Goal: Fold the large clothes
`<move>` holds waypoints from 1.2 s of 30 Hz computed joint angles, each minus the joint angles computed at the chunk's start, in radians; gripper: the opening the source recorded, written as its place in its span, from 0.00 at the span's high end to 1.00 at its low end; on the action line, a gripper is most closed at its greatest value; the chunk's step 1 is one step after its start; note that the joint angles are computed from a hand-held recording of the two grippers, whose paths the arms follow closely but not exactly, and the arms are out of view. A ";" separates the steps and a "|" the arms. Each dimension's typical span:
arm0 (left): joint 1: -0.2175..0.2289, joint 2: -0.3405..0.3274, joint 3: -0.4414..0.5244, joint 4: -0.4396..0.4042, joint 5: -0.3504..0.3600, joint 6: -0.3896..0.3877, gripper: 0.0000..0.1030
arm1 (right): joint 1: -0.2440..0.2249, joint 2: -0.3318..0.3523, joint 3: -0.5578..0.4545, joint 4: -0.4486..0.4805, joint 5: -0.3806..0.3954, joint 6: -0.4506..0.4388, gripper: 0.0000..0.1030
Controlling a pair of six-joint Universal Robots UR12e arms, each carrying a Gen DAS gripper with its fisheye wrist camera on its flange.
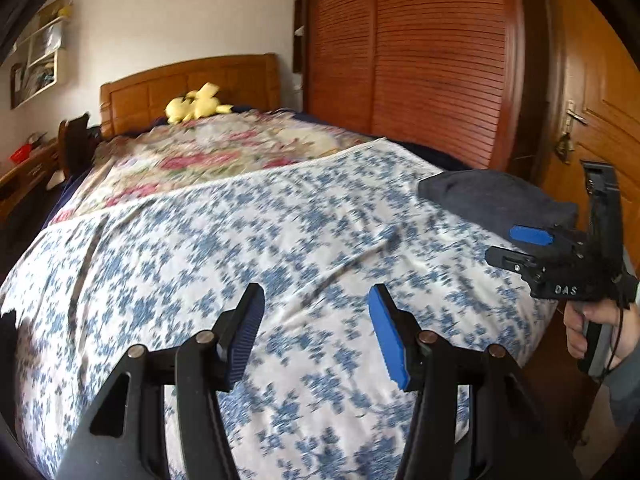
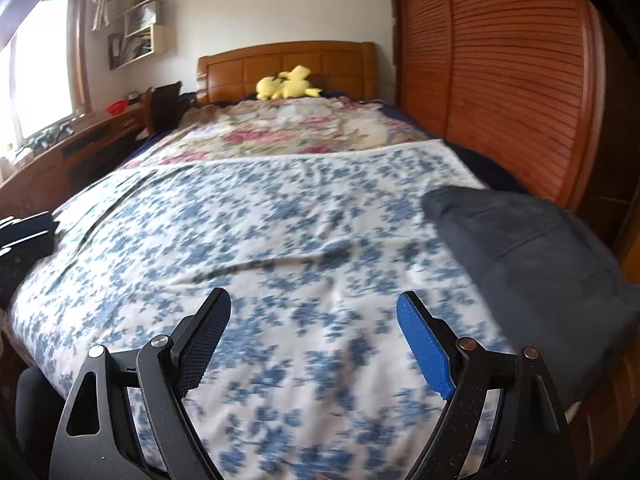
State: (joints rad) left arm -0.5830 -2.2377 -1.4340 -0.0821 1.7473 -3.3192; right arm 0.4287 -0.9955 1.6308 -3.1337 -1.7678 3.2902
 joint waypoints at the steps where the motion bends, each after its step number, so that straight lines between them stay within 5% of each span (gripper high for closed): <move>1: 0.003 0.002 -0.009 0.002 0.005 -0.009 0.48 | 0.004 0.008 -0.008 0.003 0.007 0.000 0.16; 20: 0.004 0.117 -0.210 0.077 0.148 -0.108 0.48 | 0.105 0.075 -0.086 -0.025 0.086 0.040 0.16; 36: 0.003 0.188 -0.299 0.174 0.223 -0.150 0.48 | 0.174 0.064 -0.096 -0.131 0.013 0.014 0.11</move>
State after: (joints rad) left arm -0.5798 -2.0494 -1.7329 0.0915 1.9706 -3.4696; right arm 0.6027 -0.9314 1.5344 -3.2645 -1.7546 3.3038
